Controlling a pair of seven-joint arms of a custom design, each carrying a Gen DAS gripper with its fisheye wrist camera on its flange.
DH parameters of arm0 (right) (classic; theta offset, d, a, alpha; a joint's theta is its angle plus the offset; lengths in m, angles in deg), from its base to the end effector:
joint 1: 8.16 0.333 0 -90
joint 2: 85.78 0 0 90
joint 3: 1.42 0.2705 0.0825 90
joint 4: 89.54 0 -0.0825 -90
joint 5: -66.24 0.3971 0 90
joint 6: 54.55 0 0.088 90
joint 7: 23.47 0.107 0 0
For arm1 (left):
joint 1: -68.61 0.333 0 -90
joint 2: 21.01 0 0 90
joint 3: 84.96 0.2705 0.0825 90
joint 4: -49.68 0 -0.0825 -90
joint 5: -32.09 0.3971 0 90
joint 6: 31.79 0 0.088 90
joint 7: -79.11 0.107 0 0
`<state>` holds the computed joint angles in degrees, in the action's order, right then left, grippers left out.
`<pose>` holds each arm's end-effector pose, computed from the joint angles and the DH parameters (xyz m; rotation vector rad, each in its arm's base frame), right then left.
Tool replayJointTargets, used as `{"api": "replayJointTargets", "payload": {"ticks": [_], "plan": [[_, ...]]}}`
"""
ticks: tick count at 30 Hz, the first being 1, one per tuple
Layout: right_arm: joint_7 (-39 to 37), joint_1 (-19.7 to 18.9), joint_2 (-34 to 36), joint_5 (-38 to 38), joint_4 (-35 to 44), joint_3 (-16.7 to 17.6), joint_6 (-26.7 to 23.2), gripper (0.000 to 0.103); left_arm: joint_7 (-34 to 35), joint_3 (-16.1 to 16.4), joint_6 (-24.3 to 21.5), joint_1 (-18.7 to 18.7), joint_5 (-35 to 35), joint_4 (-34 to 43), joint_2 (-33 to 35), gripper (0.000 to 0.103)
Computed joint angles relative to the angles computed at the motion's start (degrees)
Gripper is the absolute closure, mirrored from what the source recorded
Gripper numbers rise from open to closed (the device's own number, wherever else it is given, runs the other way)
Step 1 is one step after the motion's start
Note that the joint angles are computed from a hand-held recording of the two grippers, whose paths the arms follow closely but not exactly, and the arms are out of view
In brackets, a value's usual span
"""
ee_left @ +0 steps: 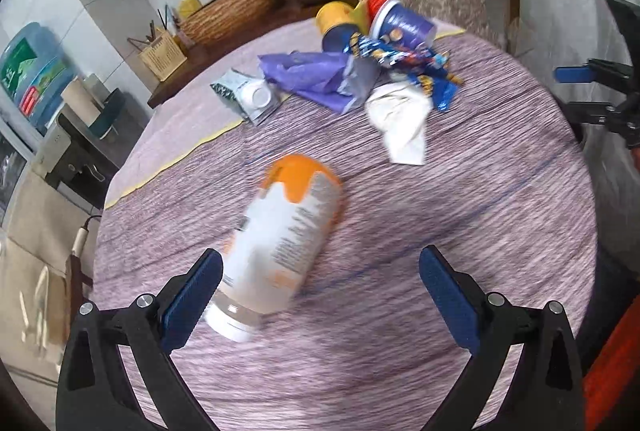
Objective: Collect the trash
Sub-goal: 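Reach the left tool to the white orange-labelled bottle and grasp it, then grasp the blue snack wrapper with the right tool while the left tool holds the bottle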
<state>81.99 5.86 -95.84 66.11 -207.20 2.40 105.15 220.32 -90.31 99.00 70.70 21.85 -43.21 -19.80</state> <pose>0.5476 0.1787 0.5758 -1.6581 1.5805 -0.5455 0.6235 -0.0391 0.6228 -0.8688 2.4067 -0.5148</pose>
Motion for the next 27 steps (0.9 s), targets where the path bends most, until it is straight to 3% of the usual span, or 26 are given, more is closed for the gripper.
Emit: {"api": "replayJointTargets", "payload": {"ticks": [4, 8, 12, 16, 20, 27], "plan": [[-0.95, 0.52, -0.17, 2.94, -0.18, -0.64, -0.50, 0.019, -2.02, -0.41, -6.06, -0.45, 6.54, 10.89, 8.08, 0.006], [-0.27, 0.08, -0.46, 1.82, -0.13, -0.16, -0.82, 0.019, -3.74, -1.01, -13.65, -1.01, 9.11, 21.16, 15.43, 0.010], [-0.36, 0.14, -0.44, 1.84, -0.03, -0.19, -0.83, 0.019, -5.21, -1.27, -18.34, -1.90, 11.58, 28.60, 20.85, 0.015], [-0.83, 0.41, -0.64, 2.99, -0.41, -0.46, -0.93, 0.019, -7.03, -0.98, -21.23, -2.96, 14.45, 33.14, 24.19, 0.019], [-1.02, 0.29, -1.02, 2.70, -0.79, -0.31, -0.99, 0.019, -7.43, -1.24, -23.88, -2.90, 14.43, 36.70, 26.23, 0.030], [-2.32, 0.75, -0.96, 4.48, -0.83, -0.72, -0.73, 0.019, -10.57, -1.28, -21.83, -1.93, 13.24, 32.99, 23.63, 0.040]]}}
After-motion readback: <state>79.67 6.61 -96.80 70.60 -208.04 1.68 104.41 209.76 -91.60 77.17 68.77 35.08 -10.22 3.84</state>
